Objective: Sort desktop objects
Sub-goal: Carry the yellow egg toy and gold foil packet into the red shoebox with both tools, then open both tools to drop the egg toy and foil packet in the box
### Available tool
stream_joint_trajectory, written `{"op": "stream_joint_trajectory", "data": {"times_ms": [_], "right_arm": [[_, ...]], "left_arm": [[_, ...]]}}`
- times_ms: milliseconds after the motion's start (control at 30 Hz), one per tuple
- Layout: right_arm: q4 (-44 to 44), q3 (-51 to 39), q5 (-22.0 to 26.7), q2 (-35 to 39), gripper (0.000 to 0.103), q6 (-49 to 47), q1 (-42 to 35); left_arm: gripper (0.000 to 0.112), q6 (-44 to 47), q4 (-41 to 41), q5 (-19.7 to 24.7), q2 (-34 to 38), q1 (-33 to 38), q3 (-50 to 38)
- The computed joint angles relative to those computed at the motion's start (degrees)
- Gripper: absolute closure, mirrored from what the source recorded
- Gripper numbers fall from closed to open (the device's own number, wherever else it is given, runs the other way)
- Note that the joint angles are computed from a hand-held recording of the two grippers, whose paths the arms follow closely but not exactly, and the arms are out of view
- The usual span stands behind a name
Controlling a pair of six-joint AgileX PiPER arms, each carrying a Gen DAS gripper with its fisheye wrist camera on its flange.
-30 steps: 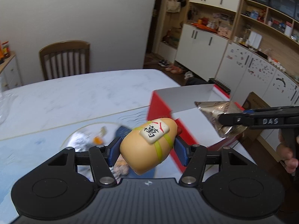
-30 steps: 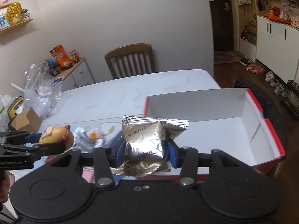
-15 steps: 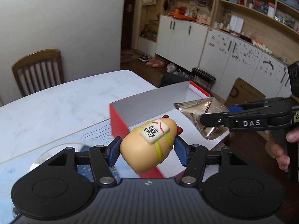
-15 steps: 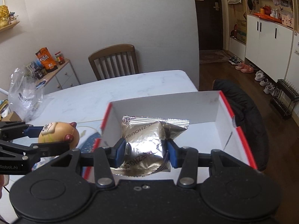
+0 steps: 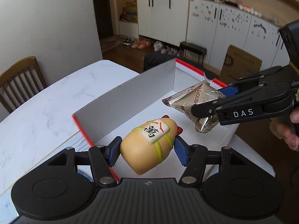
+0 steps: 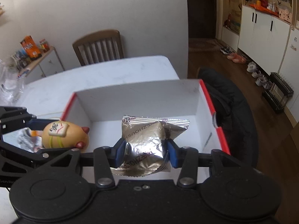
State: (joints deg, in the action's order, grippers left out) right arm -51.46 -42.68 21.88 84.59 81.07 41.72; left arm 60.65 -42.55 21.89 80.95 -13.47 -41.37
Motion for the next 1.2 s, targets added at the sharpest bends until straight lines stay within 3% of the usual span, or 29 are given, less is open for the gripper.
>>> {"op": "stream_joint_trajectory", "data": {"times_ms": [133, 333, 600, 933, 1200], "right_arm": [[2.1, -1.8, 0.4, 4.0, 0.057, -6.0, -1.4], [12.6, -4.1, -3.3, 9.1, 0.057, -21.9, -5.5], [25.3, -7.5, -2.1, 13.8, 0.057, -37.6, -7.5], [36.1, -9.6, 0.6, 15.7, 0.057, -50.3, -9.0], [39.6, -12.1, 3.7, 16.8, 0.055, -55.0, -9.7]], "left_arm": [[0.053, -6.5, 7.7, -2.8, 5.4, -3.9, -2.9], [0.053, -17.0, 19.8, -2.5, 11.9, -7.6, -7.2], [0.053, -28.6, 31.4, 3.5, 19.6, -9.8, -14.6], [0.052, -33.1, 35.4, 10.8, 24.6, -9.8, -20.0], [0.050, -34.2, 36.5, 12.0, 24.4, -10.0, -20.0]]}}
